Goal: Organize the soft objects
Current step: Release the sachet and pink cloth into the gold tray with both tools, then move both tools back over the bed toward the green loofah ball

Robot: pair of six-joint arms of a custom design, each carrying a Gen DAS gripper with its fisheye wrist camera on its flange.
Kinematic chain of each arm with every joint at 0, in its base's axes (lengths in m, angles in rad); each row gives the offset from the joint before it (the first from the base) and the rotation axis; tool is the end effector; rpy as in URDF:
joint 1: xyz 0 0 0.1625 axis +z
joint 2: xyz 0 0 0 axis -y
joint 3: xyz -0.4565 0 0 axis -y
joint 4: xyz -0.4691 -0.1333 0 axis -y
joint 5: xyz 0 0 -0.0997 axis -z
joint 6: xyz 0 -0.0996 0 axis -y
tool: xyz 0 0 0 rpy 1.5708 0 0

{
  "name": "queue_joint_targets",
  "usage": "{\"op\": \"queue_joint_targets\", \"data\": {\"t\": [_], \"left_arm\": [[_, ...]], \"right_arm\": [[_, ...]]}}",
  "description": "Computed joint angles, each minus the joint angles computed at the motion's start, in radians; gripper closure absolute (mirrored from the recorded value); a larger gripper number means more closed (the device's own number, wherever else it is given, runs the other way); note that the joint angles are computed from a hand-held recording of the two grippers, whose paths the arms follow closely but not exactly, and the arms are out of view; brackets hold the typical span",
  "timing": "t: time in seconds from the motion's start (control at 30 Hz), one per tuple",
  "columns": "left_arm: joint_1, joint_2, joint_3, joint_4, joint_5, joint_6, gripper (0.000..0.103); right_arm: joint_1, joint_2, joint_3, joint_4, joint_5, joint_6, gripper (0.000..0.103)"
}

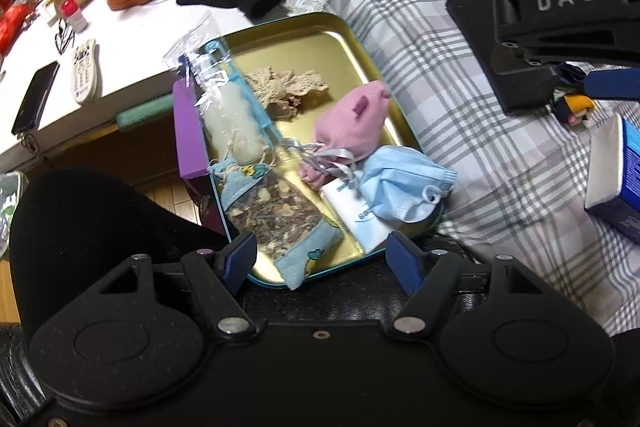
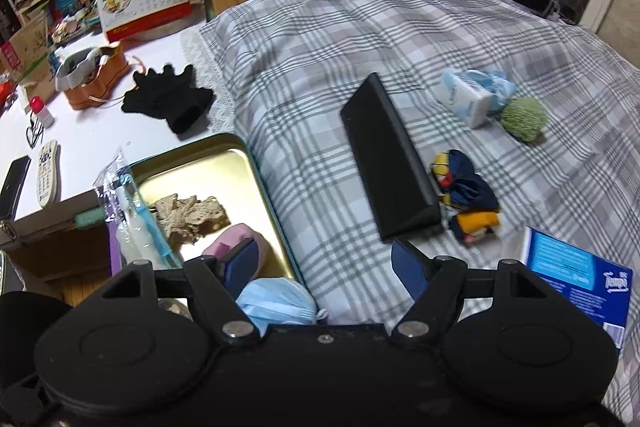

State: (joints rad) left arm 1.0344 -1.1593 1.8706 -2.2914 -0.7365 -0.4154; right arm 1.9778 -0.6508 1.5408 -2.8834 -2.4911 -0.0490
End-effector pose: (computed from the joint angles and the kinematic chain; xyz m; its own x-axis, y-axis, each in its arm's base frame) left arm -0.1482 -0.6544 0.2087 -0.7377 -0.0382 -0.6740 0.2331 0.9226 -0.3075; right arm 0.3561 -0.6895 0.0604 -0.6668 0.0189 0.7450 -0.3942 0.8395 -0.3741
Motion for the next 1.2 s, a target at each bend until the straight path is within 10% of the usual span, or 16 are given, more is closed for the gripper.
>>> {"op": "queue_joint_targets", "data": {"t": [1.2], "left_arm": [[-0.076,0.216,-0.234,0.032,-0.073,0.164,0.029]], "right_arm": [[-0.138,-0.205,0.133,-0.178,-0.061,0.103,0.029]]}}
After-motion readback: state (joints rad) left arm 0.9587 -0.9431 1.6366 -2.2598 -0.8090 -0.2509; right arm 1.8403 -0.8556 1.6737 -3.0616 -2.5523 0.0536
